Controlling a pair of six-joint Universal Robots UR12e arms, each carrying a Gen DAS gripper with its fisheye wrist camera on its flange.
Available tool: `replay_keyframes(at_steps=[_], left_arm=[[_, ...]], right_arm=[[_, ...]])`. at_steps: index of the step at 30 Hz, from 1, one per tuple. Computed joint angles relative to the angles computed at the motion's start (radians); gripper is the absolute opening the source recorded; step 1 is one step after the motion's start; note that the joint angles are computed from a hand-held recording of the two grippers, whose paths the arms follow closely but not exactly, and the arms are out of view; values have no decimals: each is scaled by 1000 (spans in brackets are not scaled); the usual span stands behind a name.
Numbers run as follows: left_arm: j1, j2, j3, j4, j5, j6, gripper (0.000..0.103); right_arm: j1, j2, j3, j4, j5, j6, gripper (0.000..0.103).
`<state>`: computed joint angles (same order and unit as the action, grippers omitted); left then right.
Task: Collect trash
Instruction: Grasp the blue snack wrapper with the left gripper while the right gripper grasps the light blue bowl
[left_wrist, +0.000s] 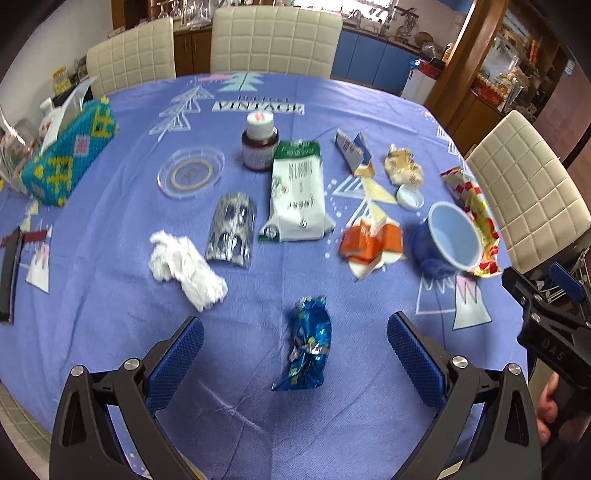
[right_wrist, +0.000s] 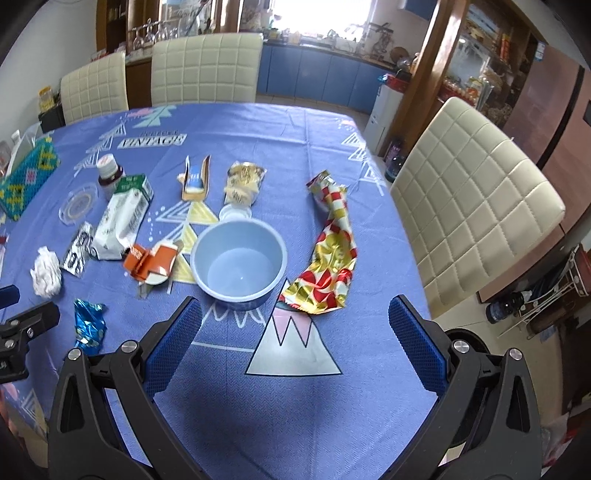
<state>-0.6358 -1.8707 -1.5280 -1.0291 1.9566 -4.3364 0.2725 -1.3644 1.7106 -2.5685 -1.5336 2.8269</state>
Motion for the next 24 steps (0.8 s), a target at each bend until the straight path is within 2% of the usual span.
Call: replay_keyframes(at_steps=[8, 10, 12, 13, 14, 17, 20, 24], left_arm=[[-6, -48, 2, -19, -22, 21, 96], [-11, -60, 0, -12, 7, 24, 87], [-13, -73, 11, -33, 19, 36, 63], [-14, -80, 19, -50, 27, 40, 59], [-20, -85, 24, -56, 55, 49, 51], [-20, -87, 23, -37, 70, 69, 30], [-13, -76, 10, -12, 77, 69, 29], [-9, -69, 13, 3, 142, 90, 28]], right_arm=[[14, 38, 4, -10, 4, -41, 100], [16, 48, 0, -16, 2, -51, 100], [19, 57, -7, -18, 1, -57, 100], [18, 62, -12, -16, 7, -58, 100], [18, 66, -18, -13, 16, -57, 100], [19, 78, -35, -7, 45, -59, 100], [25, 91, -53, -2, 71, -70, 100], [35, 114, -83, 14, 74, -69, 100]])
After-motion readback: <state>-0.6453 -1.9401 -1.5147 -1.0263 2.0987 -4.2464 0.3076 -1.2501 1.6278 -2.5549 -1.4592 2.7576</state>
